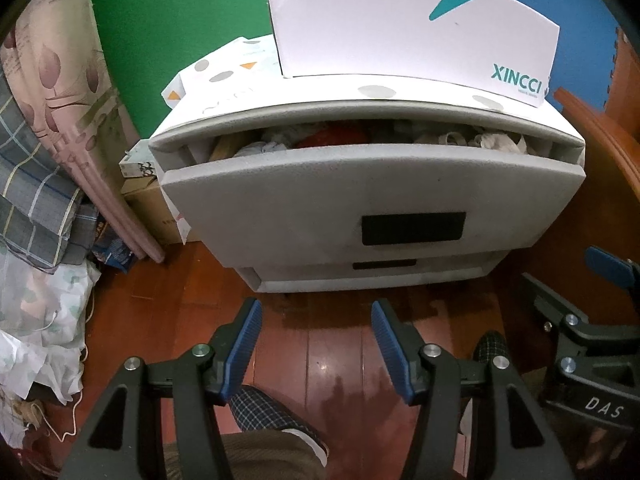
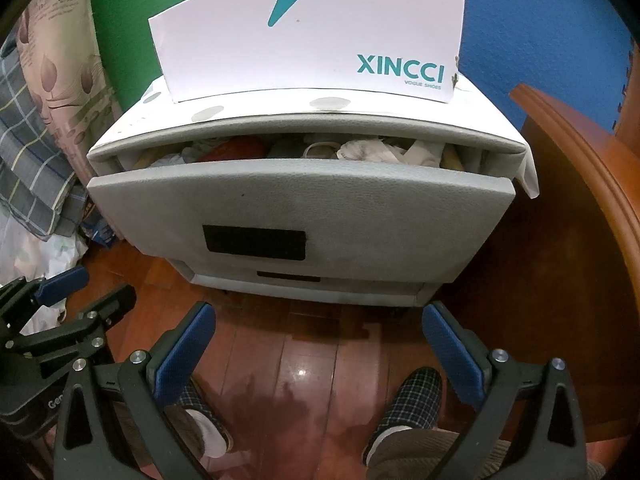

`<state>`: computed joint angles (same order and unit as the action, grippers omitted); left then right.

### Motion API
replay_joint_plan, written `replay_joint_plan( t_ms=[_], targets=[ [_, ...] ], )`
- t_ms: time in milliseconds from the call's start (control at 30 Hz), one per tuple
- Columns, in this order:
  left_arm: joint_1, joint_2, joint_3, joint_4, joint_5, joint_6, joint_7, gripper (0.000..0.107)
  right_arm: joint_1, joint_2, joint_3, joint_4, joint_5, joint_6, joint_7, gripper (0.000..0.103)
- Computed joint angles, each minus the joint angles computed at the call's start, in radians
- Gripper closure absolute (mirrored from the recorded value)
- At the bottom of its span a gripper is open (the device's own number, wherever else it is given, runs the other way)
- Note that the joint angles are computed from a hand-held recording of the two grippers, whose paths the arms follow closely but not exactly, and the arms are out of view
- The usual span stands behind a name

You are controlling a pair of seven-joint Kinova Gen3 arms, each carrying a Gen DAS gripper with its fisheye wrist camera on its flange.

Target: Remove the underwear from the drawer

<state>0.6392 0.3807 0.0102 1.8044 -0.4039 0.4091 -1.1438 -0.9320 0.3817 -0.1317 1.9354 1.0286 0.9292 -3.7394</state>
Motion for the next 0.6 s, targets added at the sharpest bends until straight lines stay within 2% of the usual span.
replay_joint_plan(
  t_ms=[233,600],
  targets=[
    [-0.021,-0.001,0.015,0.001,0.021,-0.005,-0.018,0.049,-0.001,0.0,-0.001,-0.001,-0.003,0.005,0.002,0.001],
    [0.017,-0.006,-0.023,0.008,-0.024,0.001,0.04,0.049,0.001,-0.003,-0.001,-0.001,-0.005,0.006,0.003,0.001]
  ],
)
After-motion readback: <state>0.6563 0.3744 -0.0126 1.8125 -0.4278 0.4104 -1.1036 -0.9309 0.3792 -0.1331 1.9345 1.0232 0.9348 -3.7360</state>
